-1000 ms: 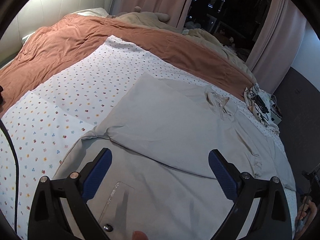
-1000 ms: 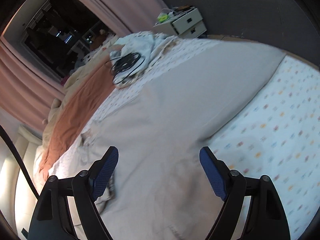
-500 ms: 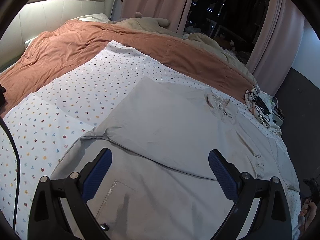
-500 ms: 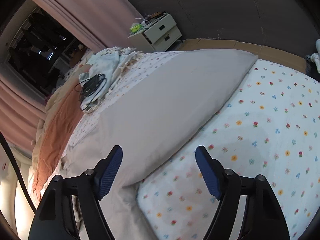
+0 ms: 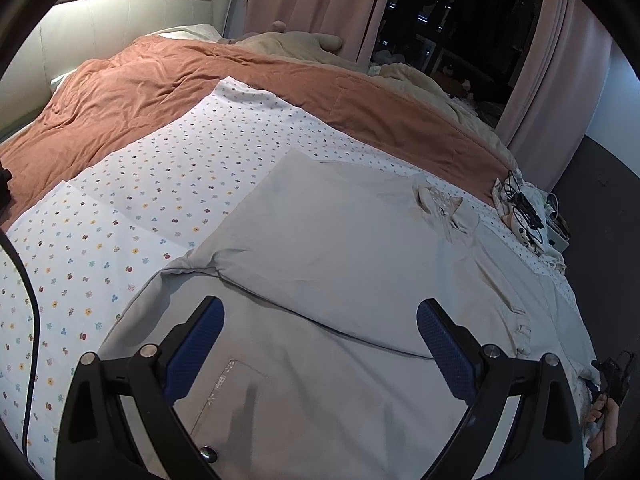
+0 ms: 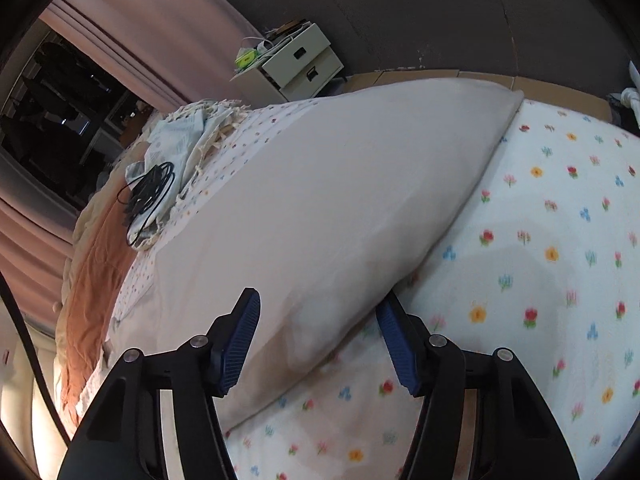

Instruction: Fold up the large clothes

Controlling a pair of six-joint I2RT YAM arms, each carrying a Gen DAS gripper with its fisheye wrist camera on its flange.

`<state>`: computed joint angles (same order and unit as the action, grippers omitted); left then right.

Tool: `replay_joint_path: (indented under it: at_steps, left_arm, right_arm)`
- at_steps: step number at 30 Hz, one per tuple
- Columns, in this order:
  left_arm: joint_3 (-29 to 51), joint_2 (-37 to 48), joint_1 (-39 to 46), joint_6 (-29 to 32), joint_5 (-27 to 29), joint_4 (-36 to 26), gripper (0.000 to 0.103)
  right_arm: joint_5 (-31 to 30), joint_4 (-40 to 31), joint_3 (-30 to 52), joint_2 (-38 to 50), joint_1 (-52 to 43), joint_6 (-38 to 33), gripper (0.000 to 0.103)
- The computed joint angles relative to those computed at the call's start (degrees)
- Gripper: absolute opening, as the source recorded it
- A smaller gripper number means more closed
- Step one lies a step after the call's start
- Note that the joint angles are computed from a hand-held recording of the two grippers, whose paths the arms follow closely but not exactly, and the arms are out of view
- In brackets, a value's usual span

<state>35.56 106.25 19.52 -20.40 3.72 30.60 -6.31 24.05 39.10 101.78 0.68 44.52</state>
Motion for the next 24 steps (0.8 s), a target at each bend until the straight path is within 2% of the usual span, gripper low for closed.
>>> replay_joint_path:
  at_steps: [1, 3, 4, 10, 15, 20, 24]
  left_arm:
    - [0.24, 0.3, -0.34, 0.07, -0.49, -0.17, 0.099]
    - [0.66, 0.99, -0.76, -0.14, -0.92, -0.57, 0.099]
    - [0.7, 1.39, -0.85, -0.41, -0.88, -0.36, 0.099]
    - [1.5, 2.78, 0.27, -1.1, 0.11, -0.48, 0.099]
    - [2.03, 3.9, 1.36, -2.02, 2.24, -0.57, 0.099]
    - [2.21, 4.95, 1.43, -2.83, 2.65, -0.25, 0.099]
    - [0.37, 4.86, 2.12, -6.79, 4.43, 2.41, 0.099]
  right_arm:
    - [1.94, -2.07, 1.33, 0.65, 0.16, -0.26, 0.024]
    - [3.39, -6.29, 3.09, 0.62, -0.08, -0.4, 0.009]
    - [2.77, -6.91, 3.2, -0.05, -0.3, -0.47, 0.005]
    - [10.75, -15.0, 4.79, -8.69, 5.3, -4.46, 0.001]
    - [14.6, -19.64, 4.93, -16.66, 10.88, -5.8, 0.001]
    - [16.83, -23.82, 5.78, -23.04, 16.92, -6.88, 0.001]
    - [18.06, -26.05, 6.78, -26.39, 22.91, -7.7, 0.001]
